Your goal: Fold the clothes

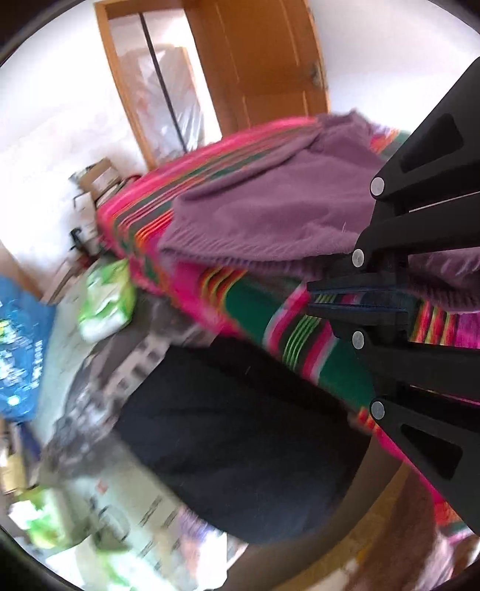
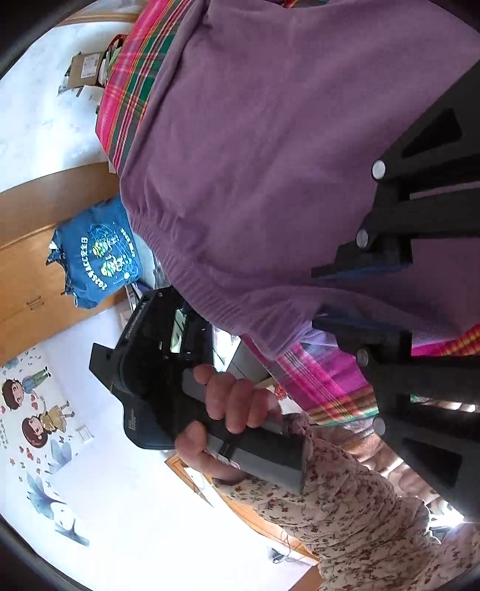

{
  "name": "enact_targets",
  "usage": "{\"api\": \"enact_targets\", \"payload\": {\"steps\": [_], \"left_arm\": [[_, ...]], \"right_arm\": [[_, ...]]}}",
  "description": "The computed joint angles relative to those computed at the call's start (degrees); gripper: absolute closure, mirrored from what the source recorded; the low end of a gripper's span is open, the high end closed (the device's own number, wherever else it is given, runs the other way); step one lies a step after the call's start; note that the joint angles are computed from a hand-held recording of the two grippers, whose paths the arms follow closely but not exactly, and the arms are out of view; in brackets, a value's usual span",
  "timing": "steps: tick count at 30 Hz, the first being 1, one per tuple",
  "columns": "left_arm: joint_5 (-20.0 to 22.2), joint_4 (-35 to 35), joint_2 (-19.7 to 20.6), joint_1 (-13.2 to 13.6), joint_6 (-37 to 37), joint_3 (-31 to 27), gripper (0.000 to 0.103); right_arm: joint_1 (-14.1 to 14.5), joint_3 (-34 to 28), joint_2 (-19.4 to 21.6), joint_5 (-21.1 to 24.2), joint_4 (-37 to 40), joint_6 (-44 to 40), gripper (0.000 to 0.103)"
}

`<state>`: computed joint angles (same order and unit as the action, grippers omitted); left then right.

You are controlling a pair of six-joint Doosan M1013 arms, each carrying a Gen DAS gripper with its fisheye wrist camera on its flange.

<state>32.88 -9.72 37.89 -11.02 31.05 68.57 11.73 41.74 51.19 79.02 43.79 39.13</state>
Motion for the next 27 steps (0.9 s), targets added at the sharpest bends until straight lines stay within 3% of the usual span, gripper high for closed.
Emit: {"api": "enact_targets", "payload": {"steps": [4,7,12,17,27], "left_arm": [[-0.91,1.99,-1.99,0.06,-4.10,2.47,0.093],[1.39,8.59,-3.60,-0.80,-8.76,3.03,0.093],[4.54,14.84,-6.06,-2.10,-12.14,3.14,0.082],[10.00,17.40,-6.98,-3.67,-7.92,-0.67,0.077],[21.84,21.25,-2.81,-7.24,4.20,-18.24,0.071]], "right_arm": [[0.04,0.66,-0.61,2.71,1.67,-2.00,0.077],[-0.25,2.31,-1.81,1.87,2.31,-3.59,0.077],[-1.80,4.25,-3.58,-2.00,1.35,-3.99,0.077],[-4.89,5.07,-5.67,-9.06,-0.72,-1.96,0.077],[-11.79,4.18,-12.30,-29.77,-12.42,4.52,0.077]]}}
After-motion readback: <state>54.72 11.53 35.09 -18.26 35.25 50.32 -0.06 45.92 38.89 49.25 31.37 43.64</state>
